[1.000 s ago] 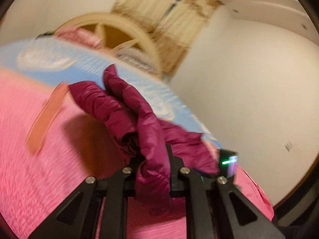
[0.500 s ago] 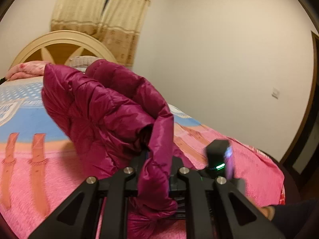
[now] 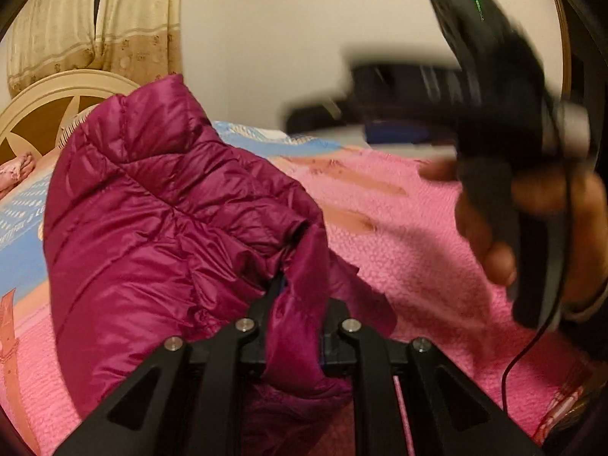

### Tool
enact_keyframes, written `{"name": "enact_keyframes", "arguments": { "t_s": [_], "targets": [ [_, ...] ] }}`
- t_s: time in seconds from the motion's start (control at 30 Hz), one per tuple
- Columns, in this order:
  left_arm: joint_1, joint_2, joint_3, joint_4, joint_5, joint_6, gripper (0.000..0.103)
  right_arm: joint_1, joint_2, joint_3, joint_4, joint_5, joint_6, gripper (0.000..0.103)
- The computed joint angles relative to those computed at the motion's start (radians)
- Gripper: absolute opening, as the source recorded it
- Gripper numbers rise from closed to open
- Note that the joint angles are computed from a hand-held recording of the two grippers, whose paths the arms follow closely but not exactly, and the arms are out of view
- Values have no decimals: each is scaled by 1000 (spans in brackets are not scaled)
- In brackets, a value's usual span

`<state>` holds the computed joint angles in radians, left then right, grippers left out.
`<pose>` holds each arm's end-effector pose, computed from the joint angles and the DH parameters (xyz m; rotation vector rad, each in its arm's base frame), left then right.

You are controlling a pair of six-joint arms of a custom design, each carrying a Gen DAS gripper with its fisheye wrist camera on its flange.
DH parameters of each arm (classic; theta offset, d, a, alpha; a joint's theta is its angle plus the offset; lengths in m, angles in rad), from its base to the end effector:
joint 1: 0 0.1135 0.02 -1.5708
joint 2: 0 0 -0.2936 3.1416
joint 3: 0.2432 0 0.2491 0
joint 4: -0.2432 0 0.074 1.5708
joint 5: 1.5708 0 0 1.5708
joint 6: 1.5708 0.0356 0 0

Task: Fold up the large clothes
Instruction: 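Fold the held jacket over with the left tool while the right tool grasps it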

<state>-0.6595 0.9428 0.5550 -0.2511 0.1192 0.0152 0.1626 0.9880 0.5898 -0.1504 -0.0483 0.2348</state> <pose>0.1411 -0.1147 0.2500 0.8074 2.0981 -0.4850 0.1951 0.0337 0.2630 0.0481 2.1315 0.2865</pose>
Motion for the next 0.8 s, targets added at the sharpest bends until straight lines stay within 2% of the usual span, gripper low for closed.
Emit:
{"name": "enact_keyframes", "arguments": {
  "t_s": [0.07, 0.1, 0.13, 0.2, 0.27, 0.3, 0.37, 0.4, 0.47, 0.53, 0.57, 0.63, 0.67, 0.77, 0.8],
  "targets": [
    [1, -3, -2, 1, 1, 5, 19, -1, 59, 42, 13, -60, -1, 97],
    [-8, 3, 7, 4, -13, -1, 20, 4, 101, 64, 26, -90, 7, 91],
    [-7, -14, 9, -9, -10, -3, 20, 21, 148, 92, 26, -92, 11, 80],
    [32, -31, 24, -36, 32, 17, 26, 56, 218, 132, 24, -102, -4, 75],
    [-9, -65, 16, -54, -5, 2, 41, 76, 305, 180, -7, -153, -26, 68],
    [-14, -104, 15, -83, -6, 11, 45, 90, 342, 199, -26, -136, -31, 65],
    [-45, -174, 21, -149, -54, 5, 59, 99, 401, 222, -42, -129, -48, 52],
    [-58, -212, 24, -177, -70, -5, 63, 105, 412, 222, -42, -103, -49, 52],
    [-38, -335, 27, -250, -64, -13, 86, 104, 421, 218, -41, -84, -47, 51],
    [74, -444, 28, -298, 4, 17, 102, 105, 420, 206, -41, -61, -40, 51],
    [195, -476, 32, -308, 83, 54, 103, 105, 420, 200, -44, -44, -45, 51],
    [402, -450, 39, -283, 197, 119, 103, 105, 420, 189, -45, -21, -49, 51],
    [464, -404, 43, -260, 212, 140, 103, 100, 436, 195, -39, -21, -48, 51],
    [523, -226, 24, -146, 138, 120, 103, 92, 394, 155, -48, -20, -43, 51],
    [496, -163, 21, -115, 92, 93, 103, 93, 380, 153, -61, -12, -40, 51]
  ]
}}
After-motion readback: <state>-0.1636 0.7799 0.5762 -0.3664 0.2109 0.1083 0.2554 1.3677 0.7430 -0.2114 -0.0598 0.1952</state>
